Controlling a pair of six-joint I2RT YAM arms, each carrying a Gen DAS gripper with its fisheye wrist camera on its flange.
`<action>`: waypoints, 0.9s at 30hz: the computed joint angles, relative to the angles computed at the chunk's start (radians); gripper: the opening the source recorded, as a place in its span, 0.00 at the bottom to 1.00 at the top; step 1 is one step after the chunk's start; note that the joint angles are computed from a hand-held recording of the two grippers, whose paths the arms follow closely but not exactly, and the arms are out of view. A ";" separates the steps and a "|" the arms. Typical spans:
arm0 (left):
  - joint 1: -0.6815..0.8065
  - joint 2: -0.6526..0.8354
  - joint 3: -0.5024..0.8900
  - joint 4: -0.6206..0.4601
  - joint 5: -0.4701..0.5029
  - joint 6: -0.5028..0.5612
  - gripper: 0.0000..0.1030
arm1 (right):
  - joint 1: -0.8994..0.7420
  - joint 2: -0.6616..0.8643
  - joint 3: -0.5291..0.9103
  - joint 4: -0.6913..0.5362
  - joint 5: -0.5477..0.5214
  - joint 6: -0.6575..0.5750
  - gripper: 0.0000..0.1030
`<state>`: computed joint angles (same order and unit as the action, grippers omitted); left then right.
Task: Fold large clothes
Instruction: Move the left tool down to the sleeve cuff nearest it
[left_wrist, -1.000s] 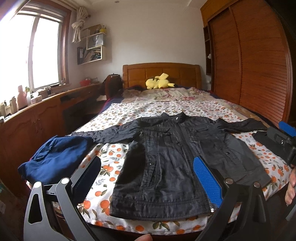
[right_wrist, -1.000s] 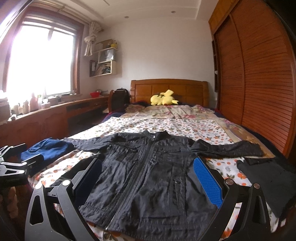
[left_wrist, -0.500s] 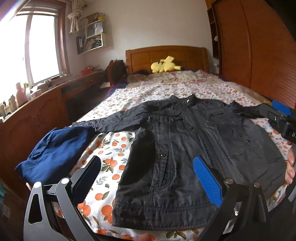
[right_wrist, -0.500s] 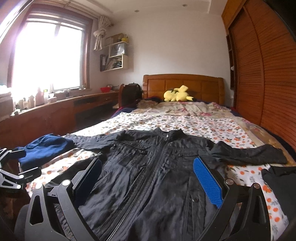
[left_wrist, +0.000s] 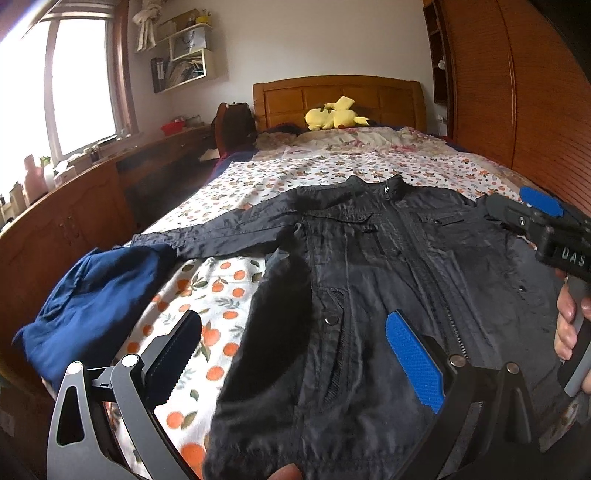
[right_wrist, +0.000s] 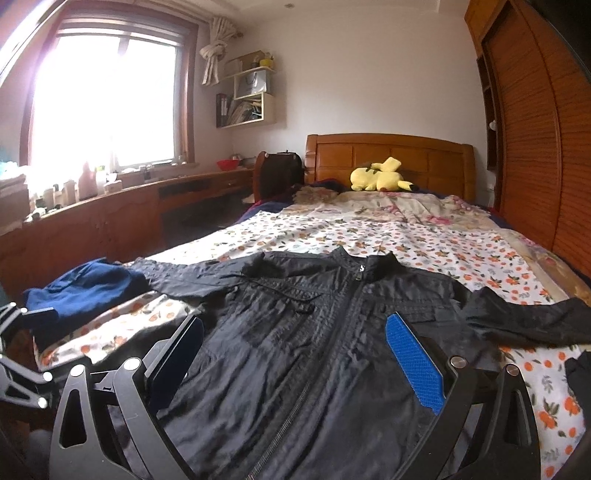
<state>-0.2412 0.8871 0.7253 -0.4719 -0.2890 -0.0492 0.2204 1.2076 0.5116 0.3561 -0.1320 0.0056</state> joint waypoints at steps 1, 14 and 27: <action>0.022 0.024 0.003 0.021 0.015 0.019 0.98 | 0.008 0.025 0.012 0.013 0.008 0.006 0.93; 0.365 0.431 0.190 0.204 0.352 0.190 0.98 | 0.107 0.436 0.170 0.146 0.105 -0.017 0.93; 0.522 0.970 0.676 0.121 0.467 0.177 0.98 | 0.095 0.508 0.192 0.145 0.063 -0.016 0.93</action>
